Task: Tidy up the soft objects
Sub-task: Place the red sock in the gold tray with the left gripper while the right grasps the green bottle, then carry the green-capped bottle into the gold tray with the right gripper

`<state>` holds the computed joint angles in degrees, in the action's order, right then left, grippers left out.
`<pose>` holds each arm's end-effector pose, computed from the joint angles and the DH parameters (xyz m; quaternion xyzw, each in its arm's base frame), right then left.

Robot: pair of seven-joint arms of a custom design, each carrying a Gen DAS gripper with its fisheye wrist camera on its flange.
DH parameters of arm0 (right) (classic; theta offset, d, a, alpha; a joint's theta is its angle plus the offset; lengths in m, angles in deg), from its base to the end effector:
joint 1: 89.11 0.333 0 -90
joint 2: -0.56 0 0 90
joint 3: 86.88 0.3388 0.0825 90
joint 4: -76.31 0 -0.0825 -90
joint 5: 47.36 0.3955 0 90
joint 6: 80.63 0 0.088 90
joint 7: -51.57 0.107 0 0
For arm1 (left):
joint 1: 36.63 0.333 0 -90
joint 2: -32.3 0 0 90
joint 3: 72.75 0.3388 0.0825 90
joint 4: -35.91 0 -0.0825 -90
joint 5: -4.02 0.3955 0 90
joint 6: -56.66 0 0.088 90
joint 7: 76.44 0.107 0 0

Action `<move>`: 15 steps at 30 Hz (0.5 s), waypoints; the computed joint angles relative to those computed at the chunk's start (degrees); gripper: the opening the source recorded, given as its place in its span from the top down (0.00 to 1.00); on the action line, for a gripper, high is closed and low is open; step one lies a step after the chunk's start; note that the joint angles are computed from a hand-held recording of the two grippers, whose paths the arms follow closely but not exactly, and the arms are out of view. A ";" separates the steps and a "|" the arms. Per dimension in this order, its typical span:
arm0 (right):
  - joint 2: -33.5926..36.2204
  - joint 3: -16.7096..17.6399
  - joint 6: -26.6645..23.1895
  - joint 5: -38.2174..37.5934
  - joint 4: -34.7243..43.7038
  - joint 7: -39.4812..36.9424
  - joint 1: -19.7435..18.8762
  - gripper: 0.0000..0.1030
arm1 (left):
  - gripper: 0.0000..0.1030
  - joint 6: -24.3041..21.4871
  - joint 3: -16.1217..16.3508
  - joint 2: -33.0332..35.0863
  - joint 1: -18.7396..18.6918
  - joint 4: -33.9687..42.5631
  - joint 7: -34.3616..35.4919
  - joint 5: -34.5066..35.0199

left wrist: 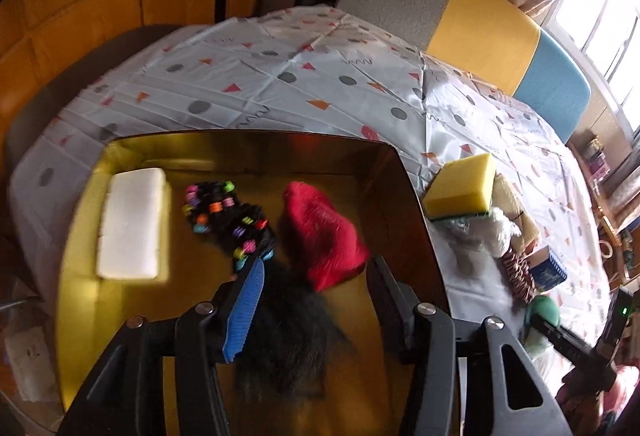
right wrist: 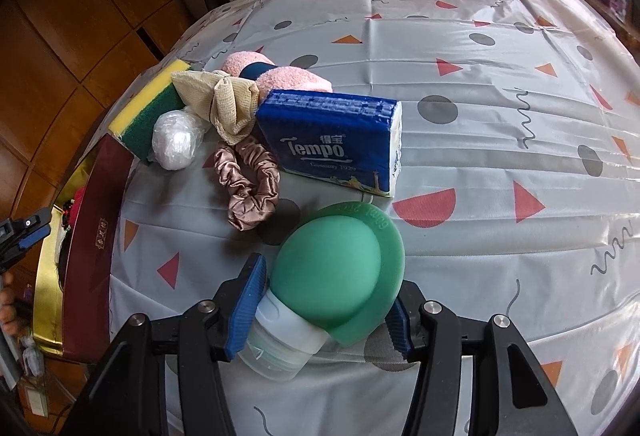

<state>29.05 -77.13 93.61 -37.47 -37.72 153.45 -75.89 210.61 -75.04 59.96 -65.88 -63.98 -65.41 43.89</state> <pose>0.6262 0.2405 0.2855 -0.6729 0.6844 -0.0659 0.2729 0.6015 -0.3890 0.3571 -0.7608 0.5753 -0.2503 0.1659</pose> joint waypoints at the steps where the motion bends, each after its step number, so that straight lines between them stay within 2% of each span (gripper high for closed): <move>1: -0.03 -0.84 -0.07 -0.46 0.04 0.34 0.79 0.45 | 0.48 -0.54 1.32 -1.27 -1.76 -1.25 -2.56 2.34; 3: -0.04 -2.06 -0.21 -1.26 0.14 0.97 1.92 0.45 | 0.48 -2.83 2.77 -3.93 -4.59 -3.76 -8.57 7.82; 5: -0.05 -2.74 -0.37 -1.95 0.20 1.34 2.51 0.45 | 0.48 -5.35 2.56 -5.91 -5.78 -5.55 -13.24 11.62; 8: -0.15 -4.62 -0.45 -3.46 0.16 2.48 4.24 0.45 | 0.48 -7.99 1.29 -8.29 -6.23 -7.93 -17.89 15.90; 12: -0.12 -8.34 -0.76 -6.76 0.30 5.14 7.69 0.45 | 0.48 -11.64 -1.33 -10.20 -5.80 -9.48 -20.48 19.70; 15: -0.22 -9.37 -0.21 -8.46 -0.10 6.54 8.58 0.45 | 0.48 -13.00 -3.57 -11.34 -4.82 -10.72 -21.79 21.41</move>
